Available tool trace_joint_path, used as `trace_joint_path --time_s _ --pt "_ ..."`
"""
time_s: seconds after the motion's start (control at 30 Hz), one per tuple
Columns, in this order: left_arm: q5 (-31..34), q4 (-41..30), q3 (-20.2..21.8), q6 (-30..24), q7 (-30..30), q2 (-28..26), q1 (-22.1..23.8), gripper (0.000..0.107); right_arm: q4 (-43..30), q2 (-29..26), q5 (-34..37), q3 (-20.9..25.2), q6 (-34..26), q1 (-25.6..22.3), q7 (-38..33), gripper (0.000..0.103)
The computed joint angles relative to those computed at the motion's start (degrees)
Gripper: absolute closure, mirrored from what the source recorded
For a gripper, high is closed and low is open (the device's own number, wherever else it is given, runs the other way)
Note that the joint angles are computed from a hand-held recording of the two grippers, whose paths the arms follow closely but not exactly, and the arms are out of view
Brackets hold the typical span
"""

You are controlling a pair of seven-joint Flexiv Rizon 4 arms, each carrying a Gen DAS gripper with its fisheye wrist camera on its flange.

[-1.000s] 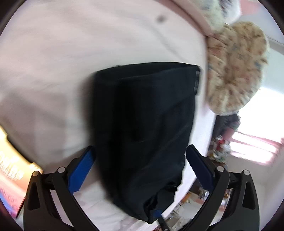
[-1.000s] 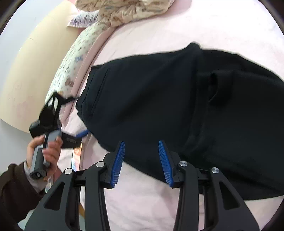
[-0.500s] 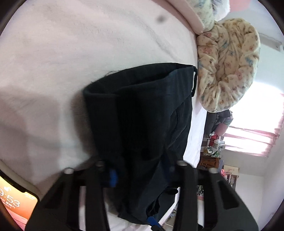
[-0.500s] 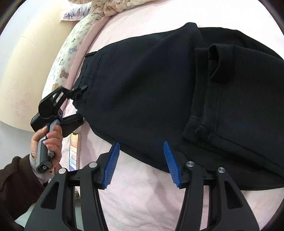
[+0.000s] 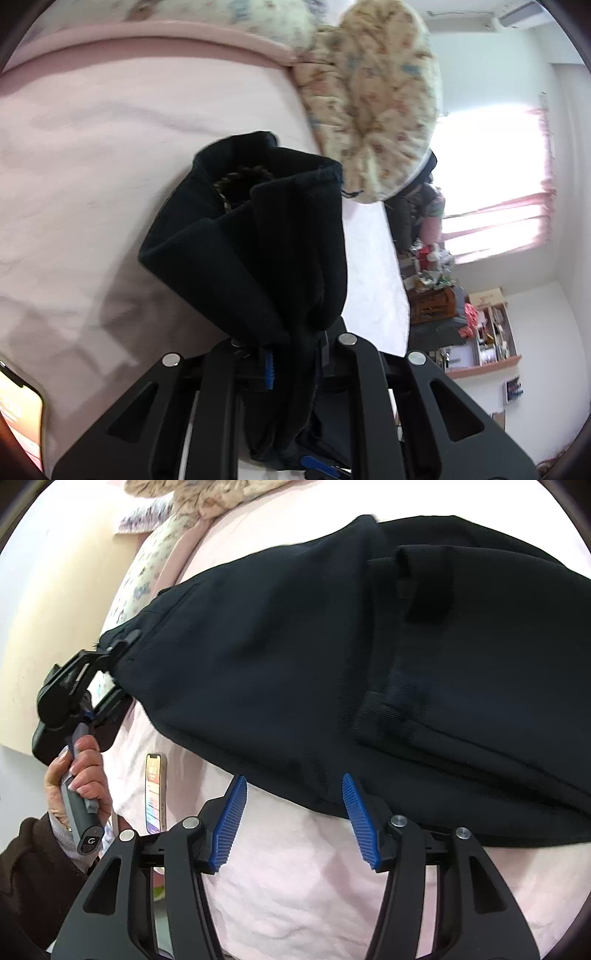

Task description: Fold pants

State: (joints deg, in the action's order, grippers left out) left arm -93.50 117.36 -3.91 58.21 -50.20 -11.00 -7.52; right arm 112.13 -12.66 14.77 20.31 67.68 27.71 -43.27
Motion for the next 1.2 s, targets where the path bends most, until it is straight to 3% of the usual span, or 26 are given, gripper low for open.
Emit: trace_joint_path --time_s 0.3,0.6,1.0,1.2 --pt "-3.3 -2.6 -1.6 -0.9 7.4 3.2 -3.7 0.093 7.6 5.2 2.3 -0.2 4.2 -0.3 5.9 0.046" --pt "-2.2 -6.3 -3.8 -3.7 9.3 3.6 -8.4 0.093 15.2 11.8 3.8 -0.7 7.2 -0.4 10.1 0.046" --pt "5.3 -8.4 -7.6 -4.0 4.2 1.3 -15.3 0.093 28.2 25.5 -0.3 -1.6 5.3 -1.1 21.8 0.044" --pt "20.5 -11.3 -9.4 -2.2 -6.1 -3.9 -17.4 0.093 34.2 33.5 -1.6 -1.5 2.0 -1.6 28.1 0.044"
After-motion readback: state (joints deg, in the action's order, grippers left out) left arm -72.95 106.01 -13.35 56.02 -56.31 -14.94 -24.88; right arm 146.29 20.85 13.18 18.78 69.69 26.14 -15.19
